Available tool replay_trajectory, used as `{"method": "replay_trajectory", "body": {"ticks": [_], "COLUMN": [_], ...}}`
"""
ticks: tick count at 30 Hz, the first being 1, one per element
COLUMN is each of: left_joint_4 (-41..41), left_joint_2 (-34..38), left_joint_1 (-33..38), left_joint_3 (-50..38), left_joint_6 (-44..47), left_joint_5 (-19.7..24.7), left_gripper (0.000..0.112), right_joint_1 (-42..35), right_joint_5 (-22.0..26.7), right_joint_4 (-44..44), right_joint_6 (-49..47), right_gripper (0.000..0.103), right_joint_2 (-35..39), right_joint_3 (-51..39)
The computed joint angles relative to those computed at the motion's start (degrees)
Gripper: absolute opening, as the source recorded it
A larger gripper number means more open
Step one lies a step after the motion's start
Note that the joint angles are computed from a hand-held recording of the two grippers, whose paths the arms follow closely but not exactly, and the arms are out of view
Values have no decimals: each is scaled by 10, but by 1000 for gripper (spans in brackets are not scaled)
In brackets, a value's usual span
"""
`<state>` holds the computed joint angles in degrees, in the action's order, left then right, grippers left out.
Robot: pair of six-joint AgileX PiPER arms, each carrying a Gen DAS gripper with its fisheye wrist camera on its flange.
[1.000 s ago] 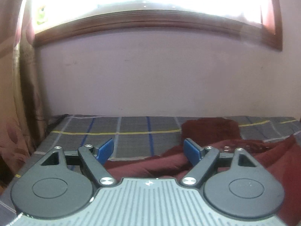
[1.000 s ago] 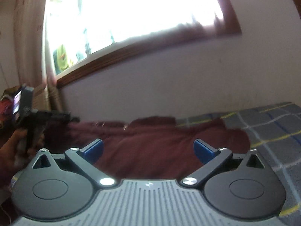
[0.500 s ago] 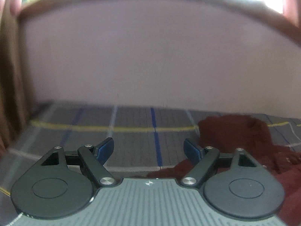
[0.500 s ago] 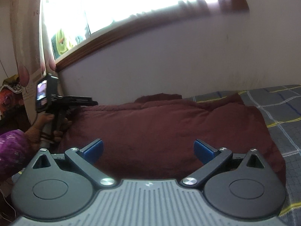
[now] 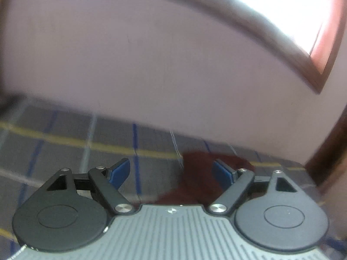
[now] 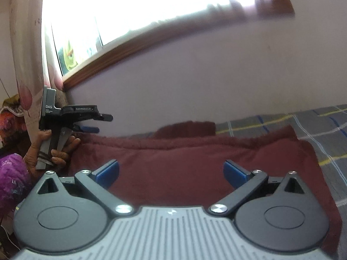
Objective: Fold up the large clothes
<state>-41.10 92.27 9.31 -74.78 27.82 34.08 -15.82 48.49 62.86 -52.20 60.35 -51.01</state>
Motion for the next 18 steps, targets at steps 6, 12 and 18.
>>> {"method": "replay_trajectory", "body": {"ticks": [6,12,18], "left_joint_4": [-18,-23,-48], "left_joint_2": [46,48,23], "left_joint_1": [31,32,12], "left_joint_3": [-67,-41,9], "left_joint_6": [-30,-60,47], "left_joint_5": [110,61,-19], "left_gripper": [83,83,76], "right_joint_1": [38,38,24], "right_joint_5": [-15,-20,-13], "right_joint_4": [-17,-8,8], "right_joint_6": [-12,-22,-40], "right_gripper": [103,103,103], "right_joint_2": [2,21,32], "right_joint_3": [3,7,12]}}
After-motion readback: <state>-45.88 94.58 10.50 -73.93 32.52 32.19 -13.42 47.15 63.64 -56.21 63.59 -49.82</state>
